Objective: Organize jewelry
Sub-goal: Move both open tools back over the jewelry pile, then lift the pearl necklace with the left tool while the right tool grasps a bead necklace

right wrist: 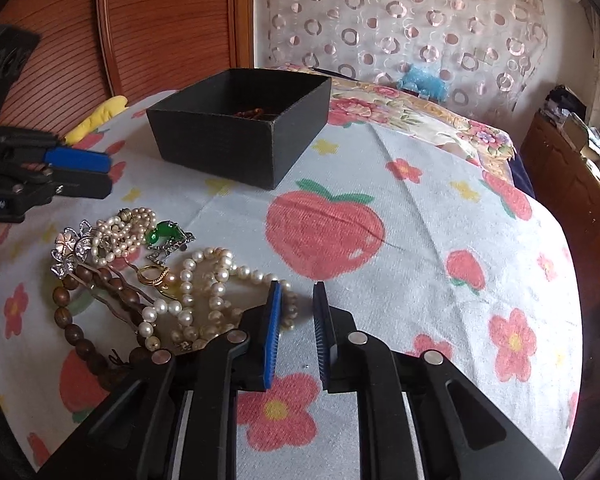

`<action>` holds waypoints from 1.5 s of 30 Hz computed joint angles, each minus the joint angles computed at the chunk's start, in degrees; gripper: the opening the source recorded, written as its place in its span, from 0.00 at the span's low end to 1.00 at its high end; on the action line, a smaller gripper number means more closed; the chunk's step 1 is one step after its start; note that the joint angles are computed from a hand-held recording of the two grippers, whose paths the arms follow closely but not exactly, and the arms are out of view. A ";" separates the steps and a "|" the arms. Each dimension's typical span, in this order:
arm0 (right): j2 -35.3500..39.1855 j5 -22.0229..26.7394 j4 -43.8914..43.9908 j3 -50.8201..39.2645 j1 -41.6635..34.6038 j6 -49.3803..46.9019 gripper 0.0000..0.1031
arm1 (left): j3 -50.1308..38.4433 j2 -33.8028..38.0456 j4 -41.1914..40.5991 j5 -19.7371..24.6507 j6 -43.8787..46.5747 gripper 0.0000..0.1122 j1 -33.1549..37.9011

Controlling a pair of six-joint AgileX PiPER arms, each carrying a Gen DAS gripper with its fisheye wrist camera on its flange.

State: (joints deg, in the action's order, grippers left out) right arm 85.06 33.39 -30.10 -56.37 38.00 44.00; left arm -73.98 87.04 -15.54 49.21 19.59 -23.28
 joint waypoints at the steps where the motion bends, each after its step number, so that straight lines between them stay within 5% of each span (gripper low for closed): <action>1: -0.09 -0.36 0.34 0.22 -0.12 -0.10 0.16 | -1.49 1.17 0.09 1.06 0.45 0.30 -0.26; 12: -0.28 0.30 0.96 -0.33 -0.06 -0.65 0.16 | -6.59 7.01 7.43 4.92 -1.89 0.24 -4.00; 20: -0.32 0.35 0.70 -0.26 -0.05 -0.50 0.16 | -6.02 6.82 14.79 3.42 -6.80 0.22 -5.61; 28: -0.30 0.38 0.69 -0.27 -0.06 -0.53 0.16 | -4.71 6.17 12.50 2.30 -5.03 0.21 -4.43; 32: -0.38 0.25 0.84 -0.17 -0.12 -0.60 0.16 | -3.97 6.02 8.03 1.77 -1.67 0.05 -3.45; 45: -0.41 0.24 0.92 -0.17 -0.20 -0.73 0.16 | -1.37 -2.43 8.28 -2.33 -7.03 0.04 -4.32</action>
State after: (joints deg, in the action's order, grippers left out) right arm 84.65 33.62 -29.19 -56.54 37.80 43.27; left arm -75.36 84.60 -7.26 46.88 12.57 -27.60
